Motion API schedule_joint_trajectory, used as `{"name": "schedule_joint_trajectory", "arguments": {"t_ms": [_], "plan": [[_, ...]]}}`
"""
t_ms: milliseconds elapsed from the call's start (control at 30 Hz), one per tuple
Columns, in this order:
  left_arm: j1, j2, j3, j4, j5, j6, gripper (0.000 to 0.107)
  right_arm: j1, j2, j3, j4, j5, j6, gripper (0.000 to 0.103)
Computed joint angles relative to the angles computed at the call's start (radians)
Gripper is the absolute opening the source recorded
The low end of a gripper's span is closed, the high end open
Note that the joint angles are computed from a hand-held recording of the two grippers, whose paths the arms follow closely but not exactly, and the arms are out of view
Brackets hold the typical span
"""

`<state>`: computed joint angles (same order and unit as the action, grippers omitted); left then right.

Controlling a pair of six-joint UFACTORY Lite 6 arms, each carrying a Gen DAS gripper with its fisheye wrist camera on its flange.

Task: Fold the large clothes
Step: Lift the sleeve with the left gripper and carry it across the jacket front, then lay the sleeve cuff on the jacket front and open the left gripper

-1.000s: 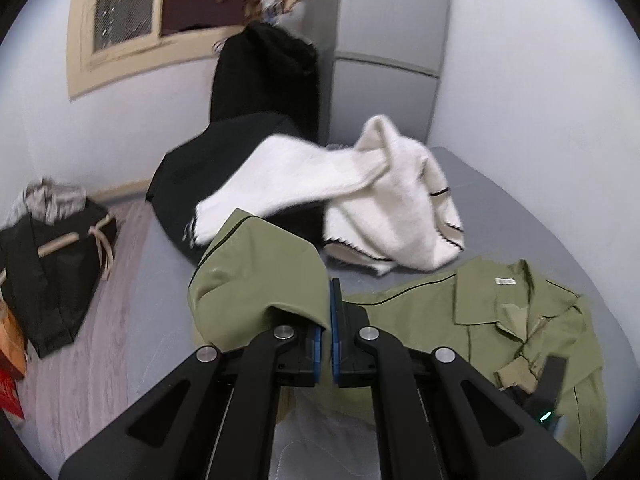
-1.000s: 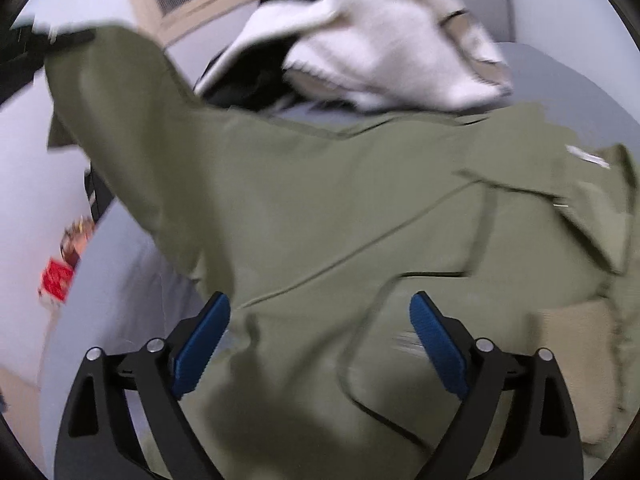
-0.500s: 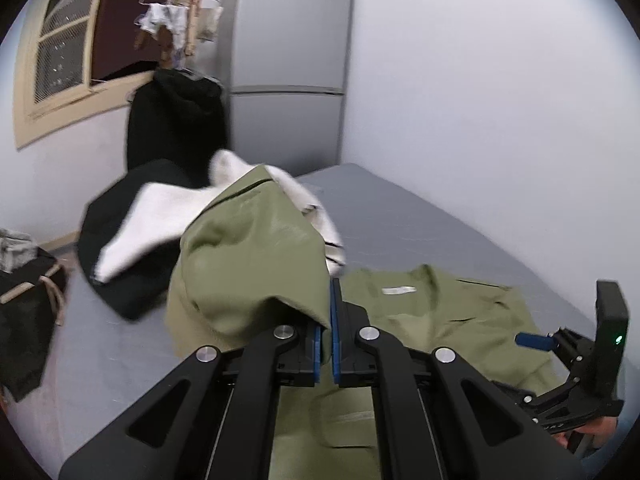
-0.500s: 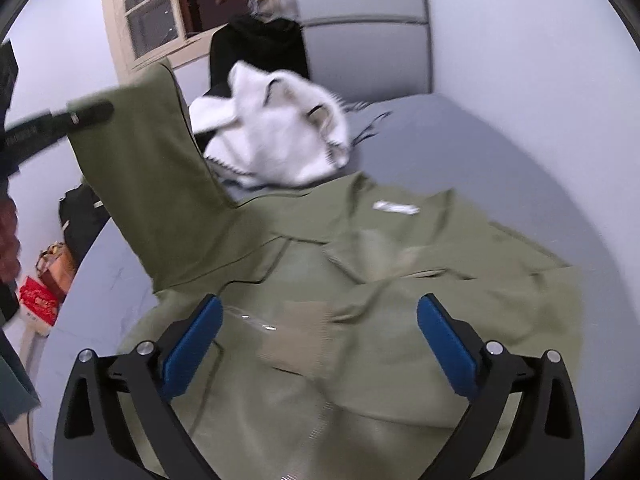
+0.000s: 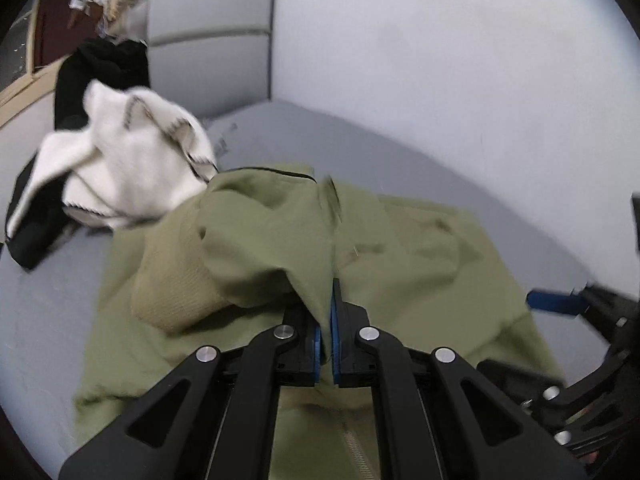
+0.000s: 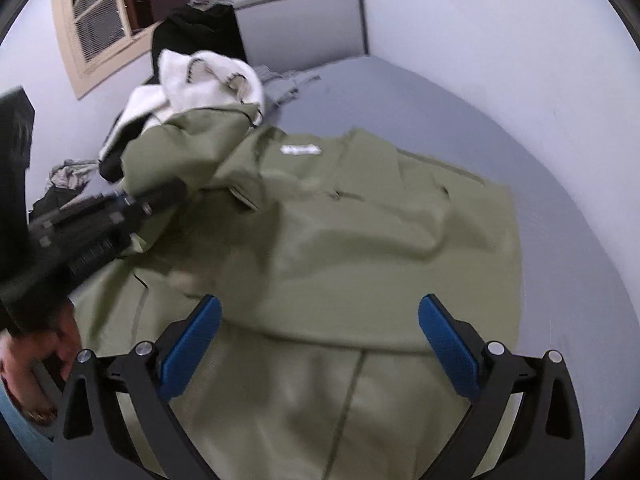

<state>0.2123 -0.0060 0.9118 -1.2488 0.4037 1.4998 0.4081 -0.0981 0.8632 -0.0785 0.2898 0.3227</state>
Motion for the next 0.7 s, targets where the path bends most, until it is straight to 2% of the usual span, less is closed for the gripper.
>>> {"name": "schedule_joint_trajectory", "arguments": {"t_ms": [167, 267, 400, 533, 633, 667, 700], "plan": [[-0.05, 0.12, -0.052, -0.213, -0.041, 0.153, 0.007, -0.073, -0.019, -0.075, 0.047, -0.017, -0.072, 0.097], [-0.068, 0.177, -0.054, -0.286, -0.051, 0.206, 0.007, -0.107, -0.039, -0.114, 0.068, -0.022, -0.106, 0.097], [-0.083, 0.202, -0.054, -0.319, -0.069, 0.239, 0.007, -0.143, -0.053, -0.149, 0.123, -0.034, -0.175, 0.097], [-0.089, 0.22, -0.03, -0.229, -0.074, 0.145, 0.009, -0.14, -0.044, -0.144, 0.12, -0.039, -0.167, 0.097], [-0.08, 0.227, 0.001, -0.081, -0.039, -0.016, 0.017, -0.131, -0.04, -0.133, 0.095, -0.033, -0.145, 0.097], [-0.078, 0.219, 0.009, -0.013, -0.016, -0.08, 0.028, -0.127, -0.045, -0.133, 0.082, -0.029, -0.132, 0.097], [-0.075, 0.205, 0.009, 0.024, 0.004, -0.111, 0.045, -0.123, -0.046, -0.126, 0.069, -0.023, -0.119, 0.097]]}}
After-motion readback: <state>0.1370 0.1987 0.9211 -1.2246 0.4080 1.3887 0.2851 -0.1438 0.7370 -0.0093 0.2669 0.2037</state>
